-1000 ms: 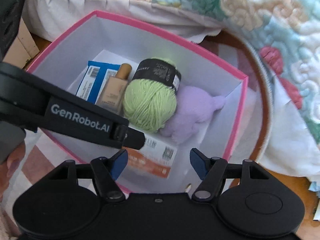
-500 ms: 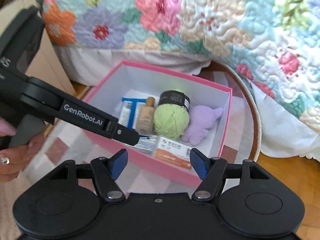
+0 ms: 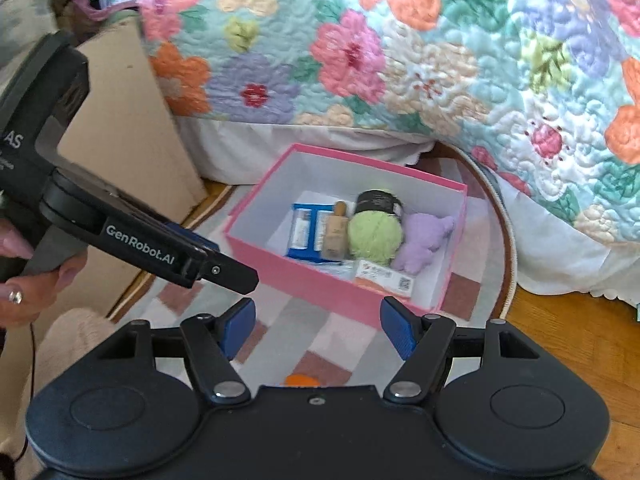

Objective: Organize objects
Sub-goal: 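Raise the left tool and move it toward the orange sponge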

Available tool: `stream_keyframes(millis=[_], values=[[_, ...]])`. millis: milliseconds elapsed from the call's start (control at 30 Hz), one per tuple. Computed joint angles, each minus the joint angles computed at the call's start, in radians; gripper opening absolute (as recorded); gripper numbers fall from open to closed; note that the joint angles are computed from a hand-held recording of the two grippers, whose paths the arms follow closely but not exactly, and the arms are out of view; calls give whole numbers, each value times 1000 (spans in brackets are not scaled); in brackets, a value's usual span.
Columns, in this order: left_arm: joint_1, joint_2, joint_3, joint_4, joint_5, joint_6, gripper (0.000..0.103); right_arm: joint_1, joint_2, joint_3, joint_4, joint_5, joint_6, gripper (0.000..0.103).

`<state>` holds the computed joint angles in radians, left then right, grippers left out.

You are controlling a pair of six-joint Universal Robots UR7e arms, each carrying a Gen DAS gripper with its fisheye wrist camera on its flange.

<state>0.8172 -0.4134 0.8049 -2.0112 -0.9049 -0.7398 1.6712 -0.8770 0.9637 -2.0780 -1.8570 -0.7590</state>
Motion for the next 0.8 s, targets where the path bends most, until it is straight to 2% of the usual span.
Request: stream_keyframes(millis=[267,333,433,567,700,800], values=[[-30,-72,155,-49,-14,-16,60,-15,-121,184,-59,71,-67,79],[-28,-75,181,-68,-32,-11,63,-27,-140,229,-81,85,-78,84],[-21,-70,215,-102,-57,-3,70,-51,-167,308,-137,104,-102,86],[1,-40,217,-129,-87,8,72,-80,-178,385,-209,97,-145,86],[24,0,203,-164,-93,25,72,-106,-170,420,-230,85,-214,86],[39,24,209,-221,-103,47,72,-123,-157,438,-265,88,-217,86]])
